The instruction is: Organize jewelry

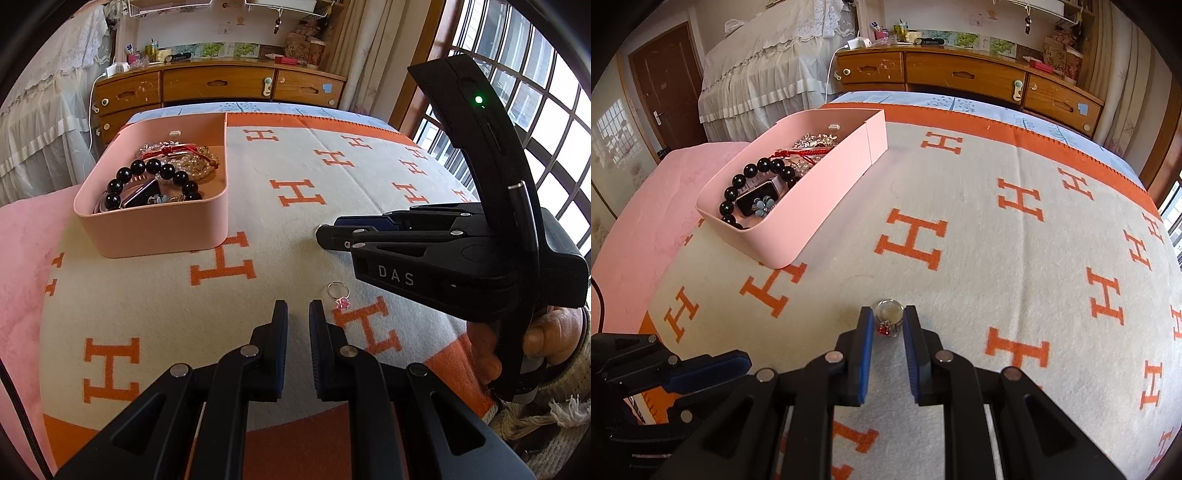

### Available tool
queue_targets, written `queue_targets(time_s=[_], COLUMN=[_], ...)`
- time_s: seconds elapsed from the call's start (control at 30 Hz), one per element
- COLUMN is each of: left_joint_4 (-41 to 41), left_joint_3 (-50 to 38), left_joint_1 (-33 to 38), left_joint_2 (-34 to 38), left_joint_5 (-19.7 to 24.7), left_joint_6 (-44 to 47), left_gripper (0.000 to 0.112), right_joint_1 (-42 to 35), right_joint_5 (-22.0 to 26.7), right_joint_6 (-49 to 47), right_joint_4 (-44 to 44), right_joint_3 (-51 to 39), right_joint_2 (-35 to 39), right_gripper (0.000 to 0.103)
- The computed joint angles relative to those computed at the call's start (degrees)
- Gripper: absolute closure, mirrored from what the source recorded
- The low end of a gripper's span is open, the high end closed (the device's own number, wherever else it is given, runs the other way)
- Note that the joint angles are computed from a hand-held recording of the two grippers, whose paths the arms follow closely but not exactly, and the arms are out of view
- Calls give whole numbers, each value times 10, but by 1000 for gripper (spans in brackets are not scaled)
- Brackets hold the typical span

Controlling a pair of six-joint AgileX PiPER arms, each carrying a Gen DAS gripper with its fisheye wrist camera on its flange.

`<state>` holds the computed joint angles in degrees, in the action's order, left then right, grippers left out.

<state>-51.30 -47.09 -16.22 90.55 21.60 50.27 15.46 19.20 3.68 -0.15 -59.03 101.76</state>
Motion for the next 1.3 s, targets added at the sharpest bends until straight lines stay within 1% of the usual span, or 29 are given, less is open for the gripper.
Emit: queue_targets(time_s=[0.07,0.1,0.23,0.3,0.37,0.5,0.7,0.87,0.97,1.07,1.23,1.3], left_joint_4=[0,-1,-4,-4,-4,14,49,135,183,236,314,363], left_joint_3=[0,0,1,0,-4,-18,-52,-72,-85,-90,-94,-97], left_joint_1=[-1,0,1,0,-2,-15,-49,-83,-93,-106,-122,-132], left_joint_2=[1,0,-1,-1,0,7,34,51,63,65,67,67], left_joint_5=[0,1,2,5,14,21,24,11,11,2,-6,-8], left_joint_6=[0,1,5,4,2,-22,-70,-166,-223,-283,-361,-408], left_gripper=[103,103,103,100,98,95,95,95,95,95,95,95], right_joint_1=[8,10,6,5,-3,-42,-89,-119,-134,-147,-164,-169], right_joint_5=[-1,-1,3,4,6,12,12,16,23,30,43,48], right_joint_6=[40,47,29,22,-18,-144,-257,-341,-389,-437,-496,-511], right_joint_4=[-47,-55,-41,-34,8,144,257,336,380,422,472,484], right_joint_3=[-1,-1,-2,2,4,22,60,78,83,88,93,95], right_joint_2=[2,2,0,-4,-7,-25,-58,-68,-68,-69,-67,-68], right_gripper=[86,87,87,87,88,88,88,88,88,88,88,88])
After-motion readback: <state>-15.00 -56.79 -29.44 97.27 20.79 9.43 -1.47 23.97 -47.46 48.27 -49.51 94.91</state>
